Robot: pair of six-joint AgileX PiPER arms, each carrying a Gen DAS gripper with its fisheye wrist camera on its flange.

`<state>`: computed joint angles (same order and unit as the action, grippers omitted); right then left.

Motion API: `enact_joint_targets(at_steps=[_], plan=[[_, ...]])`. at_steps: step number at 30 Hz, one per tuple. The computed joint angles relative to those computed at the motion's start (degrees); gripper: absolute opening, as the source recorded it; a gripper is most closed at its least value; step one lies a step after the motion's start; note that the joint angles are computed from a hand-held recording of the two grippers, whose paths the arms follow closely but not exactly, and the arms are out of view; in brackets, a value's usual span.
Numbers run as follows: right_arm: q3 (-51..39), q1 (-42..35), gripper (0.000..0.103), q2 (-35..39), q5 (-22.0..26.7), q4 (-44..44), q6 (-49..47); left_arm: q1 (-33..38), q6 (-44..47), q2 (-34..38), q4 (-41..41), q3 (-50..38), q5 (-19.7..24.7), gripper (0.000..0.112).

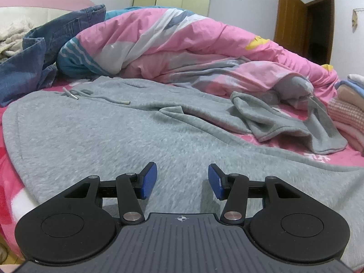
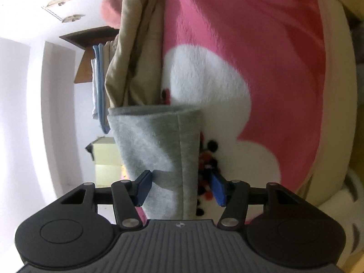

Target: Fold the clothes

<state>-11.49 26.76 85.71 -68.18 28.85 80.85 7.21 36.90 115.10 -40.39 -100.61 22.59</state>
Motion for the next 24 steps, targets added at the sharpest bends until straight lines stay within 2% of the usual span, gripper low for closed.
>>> enact_joint_targets(at_steps=[2, 5, 7, 10, 12, 15, 18, 21, 24], plan=[[-0.7, 1.1, 0.056, -0.1, -0.7, 0.9, -1.9, -0.3, -0.5, 0.3, 0.3, -0.4, -0.1, 0.05], [-1.2, 1.4, 0.042, -2.9, 1.7, 1.0, -6.0, -0.7, -0.3, 0.8, 0.1, -0.8, -0.5, 0.05], [-1.9, 1.2, 0.02, -5.4, 6.6, 1.9, -7.6, -1.0, -0.8, 1.1, 0.7, -0.8, -1.4, 0.05], [-4.6, 3.5, 0.007, -9.6, 14.9, 9.3, -15.3, -1.3, -1.7, 1.6, 1.0, -0.8, -2.4, 0.05], [-7.7, 6.7, 0.005, -13.0, 19.8, 19.5, -26.7, -1.3, -1.5, 1.7, 0.3, -0.6, -3.0, 0.05], [-12.0, 11.2, 0.005, -19.5, 21.6, 29.7, -43.9, -1.1, -1.7, 1.9, -0.7, -0.7, -3.3, 0.05], [-16.7, 15.7, 0.004, -23.9, 18.7, 37.0, -61.1, -0.9, -4.1, 2.5, 0.5, -1.8, -3.1, 0.05], [-21.0, 19.2, 0.004, -27.5, 18.3, 50.7, -76.7, -0.4, -4.5, 2.8, -0.1, -2.4, -2.6, 0.05], [-21.8, 21.4, 0.004, -29.6, 17.7, 59.4, -81.9, 0.2, -5.7, 3.2, -0.1, -3.1, -2.0, 0.05]])
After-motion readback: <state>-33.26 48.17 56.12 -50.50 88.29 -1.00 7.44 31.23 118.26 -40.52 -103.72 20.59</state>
